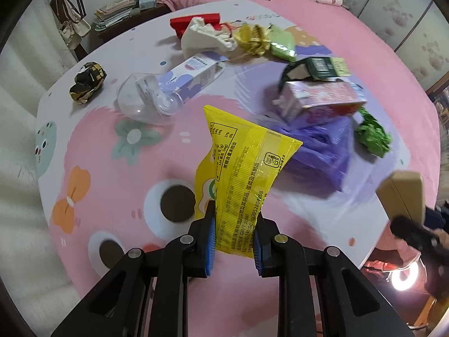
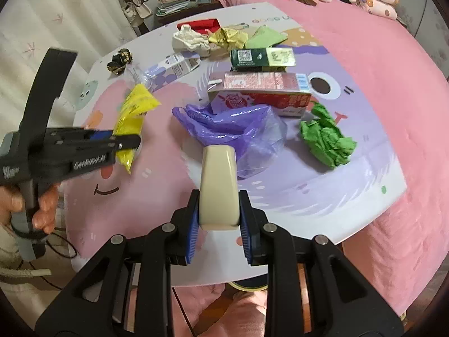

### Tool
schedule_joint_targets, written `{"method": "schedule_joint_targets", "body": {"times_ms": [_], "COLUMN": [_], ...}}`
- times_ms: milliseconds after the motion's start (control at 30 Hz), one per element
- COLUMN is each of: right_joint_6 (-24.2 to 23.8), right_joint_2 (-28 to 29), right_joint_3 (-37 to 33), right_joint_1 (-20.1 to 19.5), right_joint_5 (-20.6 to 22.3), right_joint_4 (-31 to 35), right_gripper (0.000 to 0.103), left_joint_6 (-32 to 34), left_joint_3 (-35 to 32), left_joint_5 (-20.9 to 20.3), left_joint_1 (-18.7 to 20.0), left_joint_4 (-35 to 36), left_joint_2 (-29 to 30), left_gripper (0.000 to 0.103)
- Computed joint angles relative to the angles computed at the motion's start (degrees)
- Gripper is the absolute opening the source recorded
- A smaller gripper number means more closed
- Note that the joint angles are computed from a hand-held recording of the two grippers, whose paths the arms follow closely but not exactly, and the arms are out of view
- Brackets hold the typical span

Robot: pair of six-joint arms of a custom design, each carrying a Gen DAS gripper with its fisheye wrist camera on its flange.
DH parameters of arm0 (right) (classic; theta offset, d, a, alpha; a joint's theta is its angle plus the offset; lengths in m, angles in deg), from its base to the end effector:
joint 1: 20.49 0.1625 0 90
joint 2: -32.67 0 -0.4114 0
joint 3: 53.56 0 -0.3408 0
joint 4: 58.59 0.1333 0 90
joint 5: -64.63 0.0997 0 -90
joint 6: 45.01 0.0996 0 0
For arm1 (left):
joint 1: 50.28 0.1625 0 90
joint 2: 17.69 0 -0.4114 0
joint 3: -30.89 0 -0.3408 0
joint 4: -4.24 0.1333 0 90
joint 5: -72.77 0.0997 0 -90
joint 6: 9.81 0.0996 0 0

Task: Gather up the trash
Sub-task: 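Carry both items over the bin and open both tools to drop them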

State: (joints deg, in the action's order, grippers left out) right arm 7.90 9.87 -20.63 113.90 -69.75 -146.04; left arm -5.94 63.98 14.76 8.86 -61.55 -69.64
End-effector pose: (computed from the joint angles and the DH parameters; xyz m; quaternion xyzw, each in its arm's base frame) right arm 0.6026 -0.5246 0.1706 -0.0268 -0.9208 0.2142 0.3247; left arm -0.1826 -0.6684 0.5032 0.2989 0.9126 -0.0206 0.2781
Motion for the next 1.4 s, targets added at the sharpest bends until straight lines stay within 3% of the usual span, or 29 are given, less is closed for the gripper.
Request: {"method": "schedule_joint_targets", "body": {"times_ms": [200, 433, 567, 800, 967, 1100, 1233, 1400], "right_joint_6": [-3.5, -11.5, -16.8, -20.7, -18.5, -16.8, -13.7, -10.9], "right_joint_2": [-4.0, -9.9, -15.6, -27.2, -32.6, -35.4, -36.4, -34.7], "right_joint_3": [6.1, 16.0, 24.6, 42.7, 52.4, 59.7, 68.2, 79.5], "right_joint_1": [0.7, 1.8, 2.4, 2.9, 1.7, 0.5, -1.6, -5.7], "right_joint_5": [0.6, 1.3, 3.0, 8.2, 13.8, 16.8, 19.8, 21.6], "right_joint_4": [-4.1, -11.9, -16.3, -25.5, -28.0, -31.7, -36.2, -45.4], "right_gripper": [0.023, 0.023, 0.023, 0.023, 0.023, 0.023, 0.023, 0.023], "left_joint_6": [-4.9, -13.7, -23.5, -40.4, -49.2, -52.6, -53.2, -52.3], "left_joint_3": [10.4, 26.5, 35.6, 51.3, 59.0, 64.5, 70.6, 82.3], "left_joint_5": [-0.3, 1.7, 2.6, 1.9, -1.0, -3.0, -4.3, -5.0], "left_joint_1": [-3.5, -9.4, -13.7, -22.6, -26.4, -28.0, -26.2, -21.6], "left_joint_4": [-3.5, -7.9, -9.2, -9.3, -6.8, -4.7, -7.5, -16.5], "left_joint_2": [-7.7, -17.5, -22.8, -31.4, -35.6, -38.2, -40.5, -42.6], "left_gripper": [0.021, 0.021, 0.021, 0.021, 0.021, 0.021, 0.021, 0.021]}}
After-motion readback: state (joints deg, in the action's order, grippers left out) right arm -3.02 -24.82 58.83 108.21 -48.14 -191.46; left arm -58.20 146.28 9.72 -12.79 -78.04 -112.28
